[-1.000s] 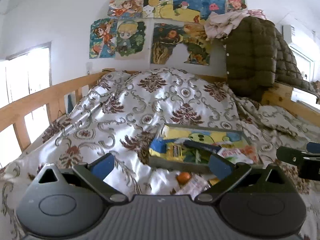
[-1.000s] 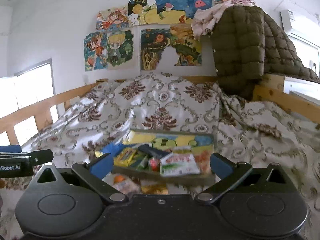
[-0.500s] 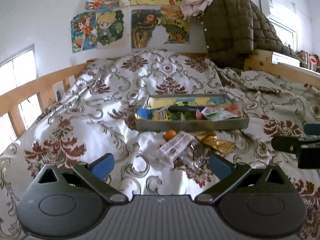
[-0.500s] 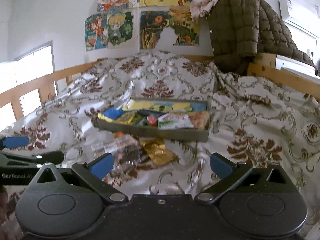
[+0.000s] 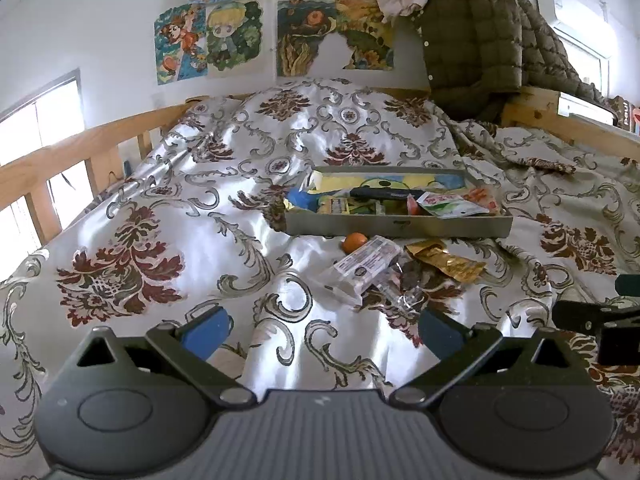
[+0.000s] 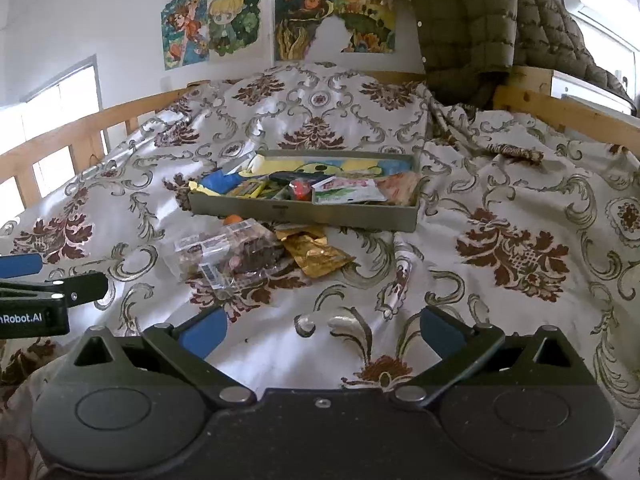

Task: Organize snacks
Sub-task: 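Reach the left tool to the clear cracker bar while right reaches the gold packet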

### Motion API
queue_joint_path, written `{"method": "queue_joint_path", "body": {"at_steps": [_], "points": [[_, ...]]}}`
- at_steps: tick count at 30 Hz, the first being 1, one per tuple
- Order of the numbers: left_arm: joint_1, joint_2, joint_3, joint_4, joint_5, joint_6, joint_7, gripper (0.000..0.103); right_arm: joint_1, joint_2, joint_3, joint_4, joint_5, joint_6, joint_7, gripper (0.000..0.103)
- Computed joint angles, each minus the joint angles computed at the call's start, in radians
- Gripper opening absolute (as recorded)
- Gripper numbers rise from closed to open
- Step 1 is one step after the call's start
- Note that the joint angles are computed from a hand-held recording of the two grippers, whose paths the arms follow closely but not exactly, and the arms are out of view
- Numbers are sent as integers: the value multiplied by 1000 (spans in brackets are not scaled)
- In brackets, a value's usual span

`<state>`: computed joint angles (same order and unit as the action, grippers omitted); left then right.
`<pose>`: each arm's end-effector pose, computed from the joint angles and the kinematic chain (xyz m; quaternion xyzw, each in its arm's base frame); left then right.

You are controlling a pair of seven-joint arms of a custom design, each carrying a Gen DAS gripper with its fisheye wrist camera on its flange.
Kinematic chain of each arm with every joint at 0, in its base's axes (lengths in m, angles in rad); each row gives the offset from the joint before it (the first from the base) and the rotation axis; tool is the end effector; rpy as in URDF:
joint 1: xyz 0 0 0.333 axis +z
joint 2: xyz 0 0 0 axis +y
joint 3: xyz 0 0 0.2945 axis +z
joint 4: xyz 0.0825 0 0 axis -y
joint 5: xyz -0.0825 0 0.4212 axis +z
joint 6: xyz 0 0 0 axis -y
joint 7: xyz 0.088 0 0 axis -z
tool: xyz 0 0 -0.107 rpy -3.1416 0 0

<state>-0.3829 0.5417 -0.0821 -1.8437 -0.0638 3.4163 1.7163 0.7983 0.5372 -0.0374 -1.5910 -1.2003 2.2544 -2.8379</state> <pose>0.6397 -0.3044 0.3141 -0.4425 0.7490 -0.4129 0.2698 0.5459 0.4893 0.3115 -0.5078 0.7220 -0.3771 0.2804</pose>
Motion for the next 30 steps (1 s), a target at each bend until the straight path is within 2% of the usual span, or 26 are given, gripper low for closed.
{"method": "queue_joint_path", "body": {"at_steps": [9, 11, 14, 20, 22, 24, 25, 27, 30], "points": [[-31, 4, 33, 12, -20, -14, 1, 103, -2, 6, -3, 5, 5, 16, -7, 102], [-16, 4, 18, 11, -11, -12, -2, 103, -4, 8, -5, 7, 5, 24, -4, 102], [62, 18, -55, 25, 43, -15, -12, 103, -9, 15, -9, 14, 2, 45, -12, 102], [156, 68, -140, 120, 155, -91, 7, 103, -38, 31, -23, 32, 8, 125, -72, 102], [201, 98, -192, 176, 200, -145, 42, 103, -51, 40, -30, 43, 17, 153, -97, 102], [274, 143, -285, 247, 246, -215, 120, 103, -67, 54, -40, 63, 27, 188, -128, 102], [290, 163, -313, 279, 251, -248, 158, 103, -77, 66, -47, 80, 32, 209, -146, 102], [305, 212, -352, 358, 246, -315, 229, 103, -91, 87, -64, 106, 43, 248, -177, 102], [289, 299, -373, 504, 216, -413, 300, 103, -129, 142, -76, 176, 106, 303, -270, 102]]}}
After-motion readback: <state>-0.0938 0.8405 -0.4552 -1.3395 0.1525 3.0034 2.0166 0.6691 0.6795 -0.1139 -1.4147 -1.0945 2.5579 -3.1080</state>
